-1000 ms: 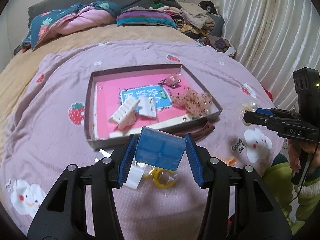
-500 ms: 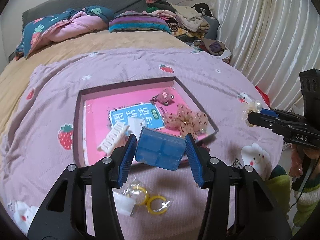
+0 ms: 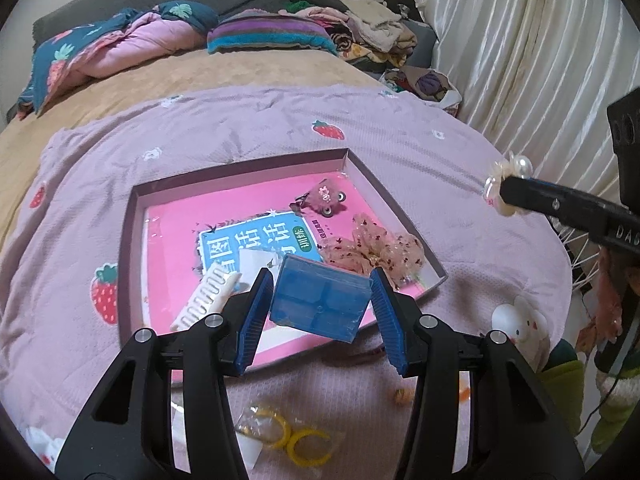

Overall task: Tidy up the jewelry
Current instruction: 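Carry the blue box and pearl earrings into the tray and open both tools, then lift both tools out of the tray back toward the remaining jewelry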

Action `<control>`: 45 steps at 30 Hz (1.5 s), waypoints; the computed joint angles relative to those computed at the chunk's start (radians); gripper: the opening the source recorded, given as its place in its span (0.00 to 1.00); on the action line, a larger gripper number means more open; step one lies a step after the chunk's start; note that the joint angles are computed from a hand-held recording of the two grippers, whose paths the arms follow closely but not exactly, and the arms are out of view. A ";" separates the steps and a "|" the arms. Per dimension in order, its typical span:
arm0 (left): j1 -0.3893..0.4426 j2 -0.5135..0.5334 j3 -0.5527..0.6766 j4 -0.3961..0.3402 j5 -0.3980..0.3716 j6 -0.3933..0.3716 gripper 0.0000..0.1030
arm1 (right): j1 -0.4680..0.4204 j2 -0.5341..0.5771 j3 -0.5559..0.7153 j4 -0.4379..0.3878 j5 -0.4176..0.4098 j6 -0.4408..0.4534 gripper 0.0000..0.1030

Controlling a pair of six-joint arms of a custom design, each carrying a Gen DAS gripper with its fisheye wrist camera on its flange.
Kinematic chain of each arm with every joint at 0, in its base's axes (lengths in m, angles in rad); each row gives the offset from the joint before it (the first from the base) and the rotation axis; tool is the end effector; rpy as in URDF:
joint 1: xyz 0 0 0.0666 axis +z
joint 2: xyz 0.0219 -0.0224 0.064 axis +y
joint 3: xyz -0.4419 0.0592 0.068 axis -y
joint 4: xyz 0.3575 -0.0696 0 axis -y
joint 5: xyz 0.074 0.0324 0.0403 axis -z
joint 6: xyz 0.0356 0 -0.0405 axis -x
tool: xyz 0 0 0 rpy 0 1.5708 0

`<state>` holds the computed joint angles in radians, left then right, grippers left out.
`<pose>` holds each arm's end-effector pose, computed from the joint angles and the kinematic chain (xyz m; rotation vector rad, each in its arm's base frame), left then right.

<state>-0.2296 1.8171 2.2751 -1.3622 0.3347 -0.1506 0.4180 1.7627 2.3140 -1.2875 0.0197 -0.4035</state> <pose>0.5646 -0.1444 0.6159 0.6046 2.3824 -0.4477 0.5109 0.2257 0.6649 -0.0067 2.3397 0.3930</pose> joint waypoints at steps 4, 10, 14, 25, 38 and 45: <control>-0.008 0.023 0.007 -0.005 -0.004 -0.003 0.41 | -0.015 0.049 0.067 -0.037 -0.017 -0.001 0.43; -0.024 0.050 0.013 -0.014 -0.006 -0.011 0.41 | -0.028 0.108 0.141 -0.076 -0.031 0.009 0.43; -0.030 0.061 0.008 -0.023 -0.014 -0.023 0.41 | -0.035 0.132 0.157 -0.087 -0.043 0.005 0.43; -0.006 0.049 -0.016 -0.014 -0.027 -0.020 0.50 | -0.041 0.214 0.218 -0.139 -0.084 0.013 0.43; 0.038 -0.006 -0.060 0.018 -0.102 0.025 0.83 | -0.035 0.258 0.201 -0.174 -0.101 -0.005 0.44; 0.048 -0.026 -0.070 0.026 -0.118 0.039 0.91 | -0.035 0.226 0.162 -0.148 -0.096 -0.024 0.54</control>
<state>-0.1820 1.7912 2.2046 -1.3359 0.2164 -0.1111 0.3834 1.9891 2.4763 -1.4358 -0.0759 -0.4276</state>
